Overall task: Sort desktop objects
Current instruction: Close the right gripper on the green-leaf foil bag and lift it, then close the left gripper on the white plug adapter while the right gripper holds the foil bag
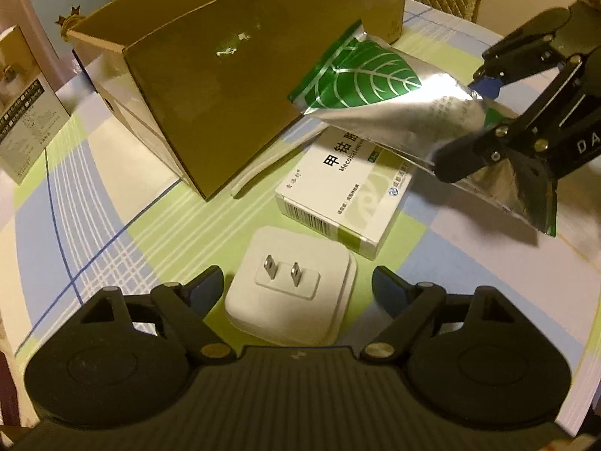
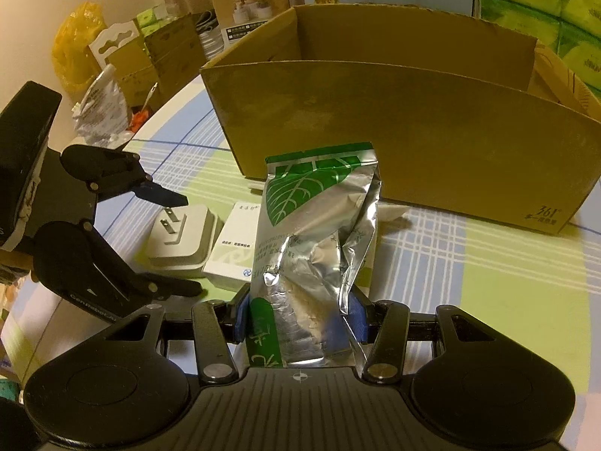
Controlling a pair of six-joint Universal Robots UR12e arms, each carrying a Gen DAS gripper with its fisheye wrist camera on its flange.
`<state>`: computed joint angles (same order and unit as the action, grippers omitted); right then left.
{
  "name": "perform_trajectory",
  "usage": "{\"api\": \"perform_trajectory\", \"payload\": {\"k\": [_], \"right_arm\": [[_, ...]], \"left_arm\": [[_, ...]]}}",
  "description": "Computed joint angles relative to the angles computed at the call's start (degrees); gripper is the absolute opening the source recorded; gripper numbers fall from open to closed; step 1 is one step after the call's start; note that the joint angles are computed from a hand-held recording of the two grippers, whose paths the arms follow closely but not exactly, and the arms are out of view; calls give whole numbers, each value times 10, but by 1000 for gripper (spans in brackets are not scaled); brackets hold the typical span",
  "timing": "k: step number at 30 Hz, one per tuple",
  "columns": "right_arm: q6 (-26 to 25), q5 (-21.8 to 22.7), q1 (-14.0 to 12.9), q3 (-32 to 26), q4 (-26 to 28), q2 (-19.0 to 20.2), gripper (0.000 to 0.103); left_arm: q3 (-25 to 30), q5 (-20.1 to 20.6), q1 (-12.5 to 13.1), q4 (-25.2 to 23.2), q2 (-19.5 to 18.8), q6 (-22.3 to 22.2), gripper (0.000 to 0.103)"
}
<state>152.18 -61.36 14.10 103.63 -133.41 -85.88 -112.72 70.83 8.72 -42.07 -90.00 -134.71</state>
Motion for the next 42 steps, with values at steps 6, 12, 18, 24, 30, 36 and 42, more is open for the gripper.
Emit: {"api": "perform_trajectory", "payload": {"k": [6, 12, 18, 24, 30, 36, 42], "right_arm": [[7, 1, -3, 4, 3, -3, 48], [5, -3, -9, 17, -3, -18, 48], [19, 0, -27, 40, 7, -43, 48], [39, 6, -51, 62, 22, -72, 48], [64, -1, -61, 74, 9, -84, 48], [69, -3, -65, 80, 4, -84, 48], [68, 0, -65, 82, 7, -84, 48]], "left_arm": [[5, 0, 1, -22, 4, -33, 65], [-5, 42, -12, -35, 24, -95, 61], [-31, 77, -30, -47, 60, -157, 61], [-56, 77, -48, -37, 83, -211, 61], [-78, 105, -73, 14, 91, -245, 62], [-97, 124, -86, 81, 88, -259, 66], [-110, 115, -85, 116, 88, -270, 67]]}}
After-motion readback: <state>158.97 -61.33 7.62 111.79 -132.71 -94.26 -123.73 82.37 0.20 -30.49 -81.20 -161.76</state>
